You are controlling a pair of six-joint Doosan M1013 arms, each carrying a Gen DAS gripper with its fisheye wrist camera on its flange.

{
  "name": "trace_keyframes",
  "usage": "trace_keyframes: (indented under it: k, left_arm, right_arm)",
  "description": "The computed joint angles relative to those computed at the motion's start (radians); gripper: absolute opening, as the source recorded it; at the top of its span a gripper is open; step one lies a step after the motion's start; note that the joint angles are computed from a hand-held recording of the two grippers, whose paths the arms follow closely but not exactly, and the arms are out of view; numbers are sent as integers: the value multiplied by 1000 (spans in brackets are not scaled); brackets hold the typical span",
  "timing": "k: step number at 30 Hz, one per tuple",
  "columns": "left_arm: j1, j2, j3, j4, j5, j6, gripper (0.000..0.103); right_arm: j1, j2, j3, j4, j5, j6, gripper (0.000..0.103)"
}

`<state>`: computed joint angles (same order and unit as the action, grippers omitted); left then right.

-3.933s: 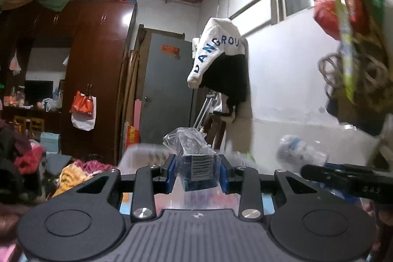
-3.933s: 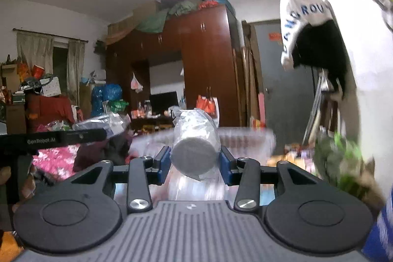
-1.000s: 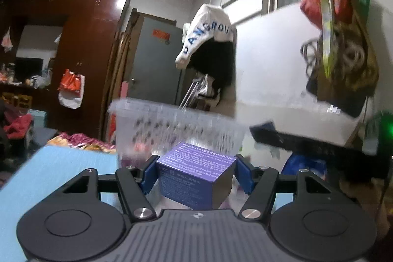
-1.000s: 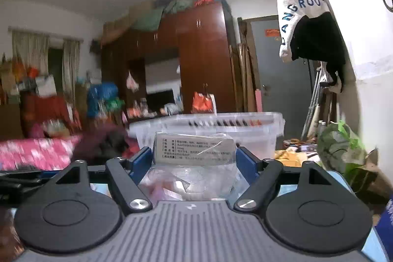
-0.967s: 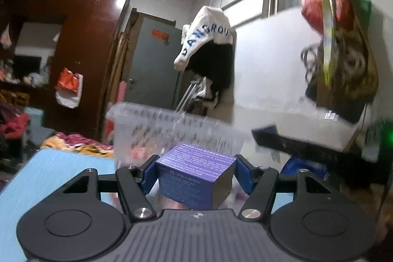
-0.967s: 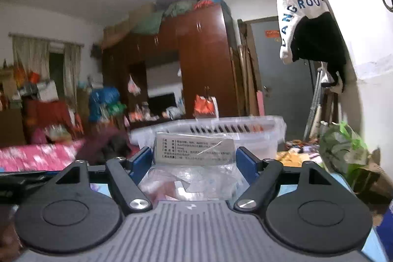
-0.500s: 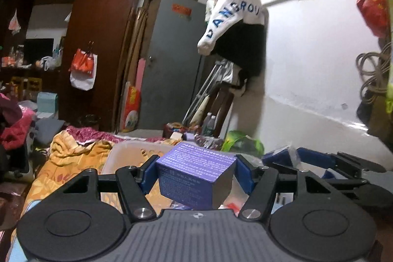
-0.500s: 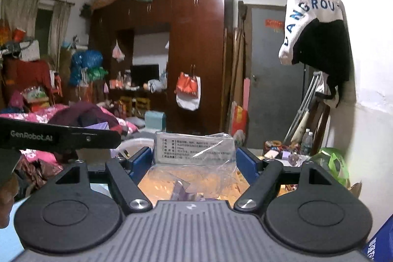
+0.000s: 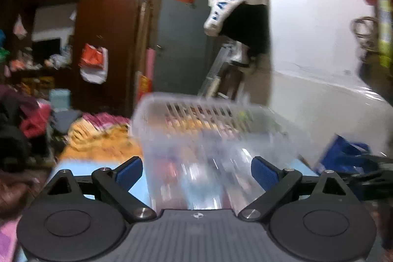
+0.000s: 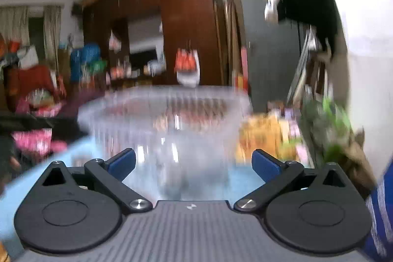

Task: Organize objects
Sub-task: 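Lower both items into the white basket and open both grippers, then grasp the bagged purple box with the right gripper while the left grasps a bagged white box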

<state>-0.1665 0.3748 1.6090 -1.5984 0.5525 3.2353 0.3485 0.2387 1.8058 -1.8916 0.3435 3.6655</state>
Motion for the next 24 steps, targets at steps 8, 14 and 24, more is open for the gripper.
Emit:
trace_keyframes:
  k: [8, 14, 24]
  left_arm:
    - [17, -19, 110, 74, 20, -12, 92]
    - [23, -27, 135, 105, 13, 22, 81]
    - [-20, -51, 180, 69, -109, 154, 46]
  right_arm:
    - [-10, -11, 48, 238, -122, -183, 86]
    - [-23, 2, 27, 432, -164, -353, 62]
    - [-12, 6, 24, 546, -136, -477, 55]
